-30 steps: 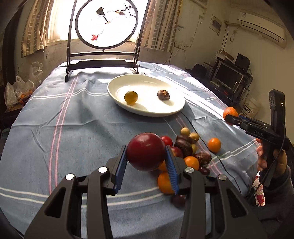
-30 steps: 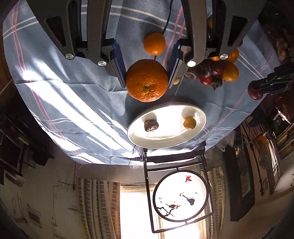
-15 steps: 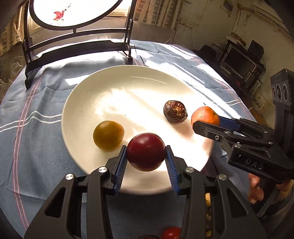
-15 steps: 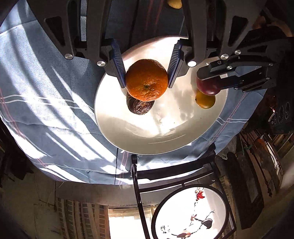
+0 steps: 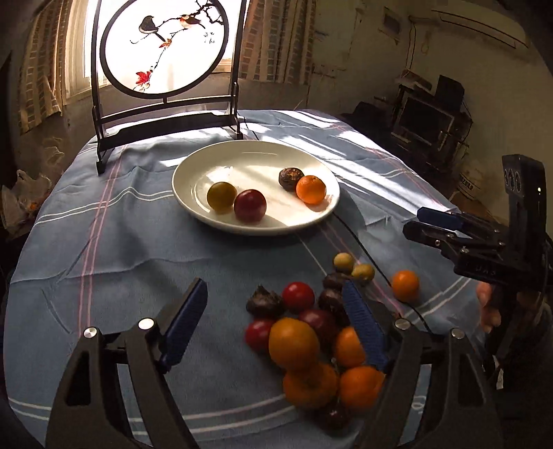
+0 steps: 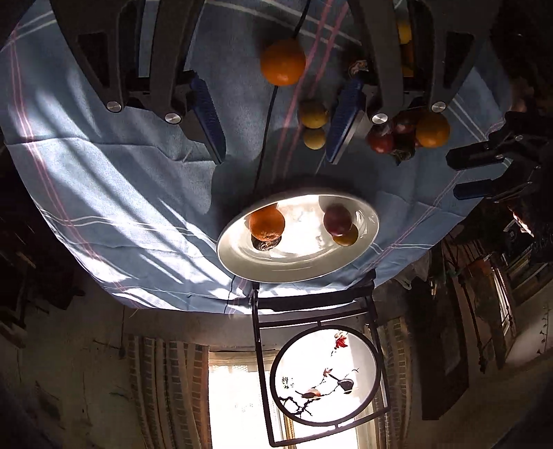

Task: Organize fruits
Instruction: 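Set the red apple and orange on the white plate, opening both grippers, then grasp a dark cherry with the left gripper while the right gripper grasps another dark cherry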

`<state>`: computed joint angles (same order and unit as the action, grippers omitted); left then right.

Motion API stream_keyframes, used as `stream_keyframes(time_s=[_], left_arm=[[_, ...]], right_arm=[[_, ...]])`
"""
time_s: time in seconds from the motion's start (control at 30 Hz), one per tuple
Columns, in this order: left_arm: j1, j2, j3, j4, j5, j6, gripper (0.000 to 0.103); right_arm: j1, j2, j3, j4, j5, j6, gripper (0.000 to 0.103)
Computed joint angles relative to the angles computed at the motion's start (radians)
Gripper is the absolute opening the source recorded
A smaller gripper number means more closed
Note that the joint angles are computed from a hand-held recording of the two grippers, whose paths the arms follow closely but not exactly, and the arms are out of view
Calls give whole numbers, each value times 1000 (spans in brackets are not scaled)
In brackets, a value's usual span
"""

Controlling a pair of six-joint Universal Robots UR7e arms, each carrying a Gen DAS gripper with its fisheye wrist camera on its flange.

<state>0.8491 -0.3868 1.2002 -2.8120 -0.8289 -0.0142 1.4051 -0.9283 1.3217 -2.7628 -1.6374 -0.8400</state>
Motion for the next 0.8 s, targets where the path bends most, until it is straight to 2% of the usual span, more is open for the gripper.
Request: stream_keyframes(time_s=[0.07,0.13,0.17,0.2,0.27,0.33,0.43,0.57,0.6,0.63,0.8], left_arm=[[-18,-38,110,-38,0,-10,78],[-32,-59,185,-62,-5,-19,65],[-36,-64,208,-66,-13,-23,62],[-39,-68,228,-72,-20,-31,58],[-44,-70,255,-83,-26,-54,56],[-47,-66,269,-89,-36,-61,51],[-51,-55,275,-83,-14,-67,47],[-41,-47,271,-79,-20,-73,41],[-39,-43,265,-77,-21,-70,32],[-35,-42,257,-67,-31,-67,28],[-20,-28,253,-124,-82,-22,27]], right_arm=[[-29,-37,64,-10,29,1,61],[-53,-52,99,-27,44,13,61],[-59,-55,101,-20,41,33,61],[-66,-64,105,-16,71,41,61],[-72,-67,110,-29,96,45,62],[-68,-58,96,-21,73,65,62],[-68,-59,107,-37,79,44,62],[-71,-63,111,-34,92,44,62],[-72,-62,109,-30,94,47,62],[-73,-63,109,-28,96,50,62],[-77,-69,108,5,118,36,62]])
